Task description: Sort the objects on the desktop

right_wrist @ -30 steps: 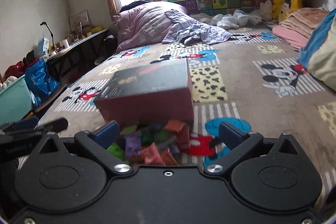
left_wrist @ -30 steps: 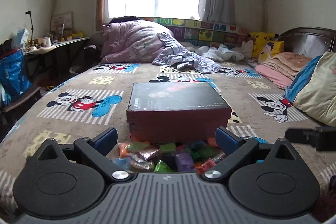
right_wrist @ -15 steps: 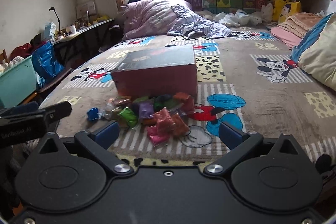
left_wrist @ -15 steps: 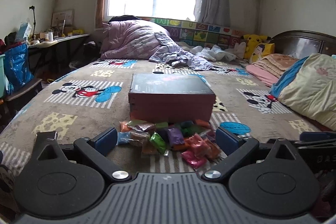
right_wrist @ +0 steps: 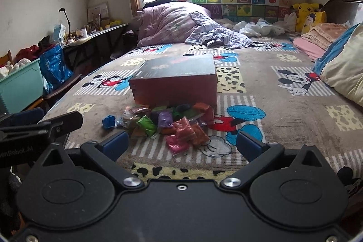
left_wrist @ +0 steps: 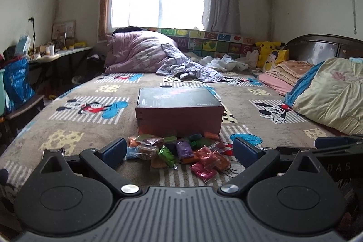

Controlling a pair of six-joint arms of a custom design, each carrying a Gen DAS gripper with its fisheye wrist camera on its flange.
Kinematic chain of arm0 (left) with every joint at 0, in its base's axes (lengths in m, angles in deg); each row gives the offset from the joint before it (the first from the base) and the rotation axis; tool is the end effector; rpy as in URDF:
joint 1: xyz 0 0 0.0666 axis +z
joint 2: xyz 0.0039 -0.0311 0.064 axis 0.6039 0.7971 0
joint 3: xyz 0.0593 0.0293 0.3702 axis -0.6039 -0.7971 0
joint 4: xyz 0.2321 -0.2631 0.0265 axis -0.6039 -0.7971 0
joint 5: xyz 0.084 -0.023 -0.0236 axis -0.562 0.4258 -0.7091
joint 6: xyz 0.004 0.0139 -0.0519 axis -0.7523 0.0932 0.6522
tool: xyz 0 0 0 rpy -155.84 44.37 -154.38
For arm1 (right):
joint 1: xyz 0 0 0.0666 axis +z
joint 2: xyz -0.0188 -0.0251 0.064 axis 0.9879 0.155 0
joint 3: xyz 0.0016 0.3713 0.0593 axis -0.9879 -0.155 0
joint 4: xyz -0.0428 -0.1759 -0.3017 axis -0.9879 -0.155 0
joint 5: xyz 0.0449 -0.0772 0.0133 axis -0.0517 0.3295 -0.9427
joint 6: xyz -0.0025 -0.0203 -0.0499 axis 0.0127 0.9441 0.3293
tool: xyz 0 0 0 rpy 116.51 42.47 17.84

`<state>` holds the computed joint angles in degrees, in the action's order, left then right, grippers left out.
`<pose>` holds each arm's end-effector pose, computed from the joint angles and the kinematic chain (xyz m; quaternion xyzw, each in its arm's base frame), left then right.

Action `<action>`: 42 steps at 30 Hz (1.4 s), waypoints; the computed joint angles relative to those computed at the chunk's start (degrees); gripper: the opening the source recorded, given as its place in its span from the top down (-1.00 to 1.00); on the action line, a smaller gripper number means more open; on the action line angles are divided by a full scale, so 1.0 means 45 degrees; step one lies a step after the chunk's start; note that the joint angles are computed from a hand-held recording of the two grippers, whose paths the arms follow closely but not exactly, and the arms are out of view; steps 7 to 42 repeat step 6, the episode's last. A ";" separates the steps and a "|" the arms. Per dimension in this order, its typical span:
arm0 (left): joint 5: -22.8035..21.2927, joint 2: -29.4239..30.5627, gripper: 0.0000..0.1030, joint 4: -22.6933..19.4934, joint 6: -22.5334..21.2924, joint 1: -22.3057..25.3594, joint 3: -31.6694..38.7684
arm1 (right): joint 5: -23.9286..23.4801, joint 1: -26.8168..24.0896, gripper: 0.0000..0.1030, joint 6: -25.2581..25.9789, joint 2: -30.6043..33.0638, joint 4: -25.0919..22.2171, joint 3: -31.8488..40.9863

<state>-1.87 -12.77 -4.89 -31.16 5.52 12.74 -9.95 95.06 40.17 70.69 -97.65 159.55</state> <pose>0.3180 -0.1793 0.6264 0.0260 0.8285 -0.0350 0.5583 0.3475 0.0865 0.6052 -0.0529 0.8567 0.1011 0.5030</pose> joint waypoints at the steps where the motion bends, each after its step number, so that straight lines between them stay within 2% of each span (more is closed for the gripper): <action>1: 0.0011 -0.0031 -0.94 0.0056 -0.0047 -0.0020 -0.0035 | 0.0008 0.0002 -0.99 -0.0014 -0.0025 0.0022 -0.0015; 5: 0.0362 -0.0286 -0.94 0.0553 -0.0044 0.0018 -0.0409 | -0.0002 0.0009 -0.99 -0.0070 -0.0105 0.0059 -0.0133; 42: 0.0414 -0.0292 -0.94 0.0557 -0.0032 0.0023 -0.0414 | -0.0031 0.0006 -0.99 -0.0094 -0.0120 0.0064 -0.0157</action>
